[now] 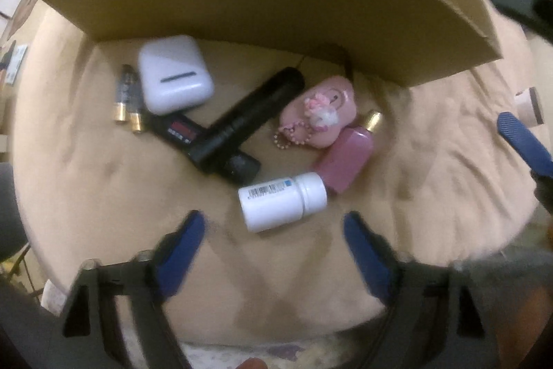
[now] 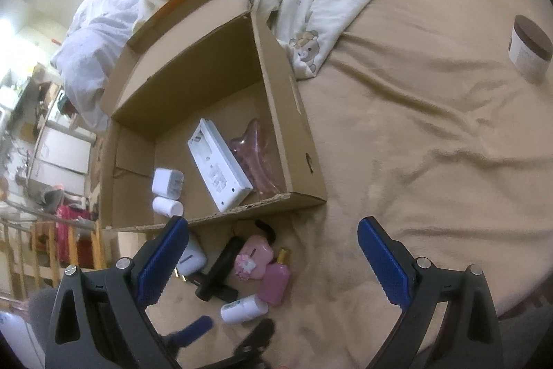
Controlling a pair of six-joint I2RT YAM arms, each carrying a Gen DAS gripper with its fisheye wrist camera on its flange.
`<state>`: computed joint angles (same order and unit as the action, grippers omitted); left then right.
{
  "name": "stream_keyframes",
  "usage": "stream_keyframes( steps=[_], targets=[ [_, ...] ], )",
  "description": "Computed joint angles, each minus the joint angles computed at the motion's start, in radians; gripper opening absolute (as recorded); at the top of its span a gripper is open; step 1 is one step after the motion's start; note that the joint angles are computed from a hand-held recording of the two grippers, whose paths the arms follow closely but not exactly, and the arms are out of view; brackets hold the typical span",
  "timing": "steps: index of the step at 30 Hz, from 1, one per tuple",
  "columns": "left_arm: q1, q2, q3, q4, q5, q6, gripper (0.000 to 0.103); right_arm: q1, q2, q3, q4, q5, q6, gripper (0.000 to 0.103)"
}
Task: Organize rigid objects
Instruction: 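Close the left tool on the white pill bottle beside the box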
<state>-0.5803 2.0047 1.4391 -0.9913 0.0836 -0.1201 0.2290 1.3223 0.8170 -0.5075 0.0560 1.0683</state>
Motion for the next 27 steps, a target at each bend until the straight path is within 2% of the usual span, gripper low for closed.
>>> stream_keyframes(
  steps=[1, 3, 7, 8, 9, 18, 22, 27],
  targets=[
    [-0.002, 0.002, -0.003, 0.003, -0.007, -0.002, 0.056, -0.002, 0.000, -0.001, 0.003, -0.003, 0.000, 0.103],
    [0.001, -0.004, -0.015, 0.018, -0.013, 0.007, 0.035, -0.002, 0.003, 0.002, 0.005, -0.005, -0.003, 0.103],
    [0.017, -0.013, -0.028, 0.023, 0.006, 0.053, 0.032, 0.002, 0.014, 0.016, 0.000, -0.001, -0.020, 0.103],
    [0.017, -0.017, -0.033, 0.021, 0.009, 0.063, 0.019, 0.002, 0.016, 0.018, -0.001, -0.001, -0.023, 0.103],
    [0.017, -0.016, -0.030, 0.012, 0.004, 0.075, 0.010, 0.003, 0.019, 0.021, -0.002, 0.000, -0.025, 0.103],
    [0.048, -0.061, -0.027, -0.022, 0.034, 0.183, 0.003, 0.002, 0.033, 0.031, -0.012, 0.000, -0.026, 0.103],
    [0.072, -0.101, -0.047, -0.037, 0.059, 0.229, 0.003, 0.005, 0.044, 0.040, -0.018, 0.004, -0.028, 0.103],
    [0.119, -0.070, -0.015, -0.061, 0.086, 0.275, 0.003, 0.008, 0.054, 0.048, -0.024, 0.005, -0.033, 0.103]
  ],
)
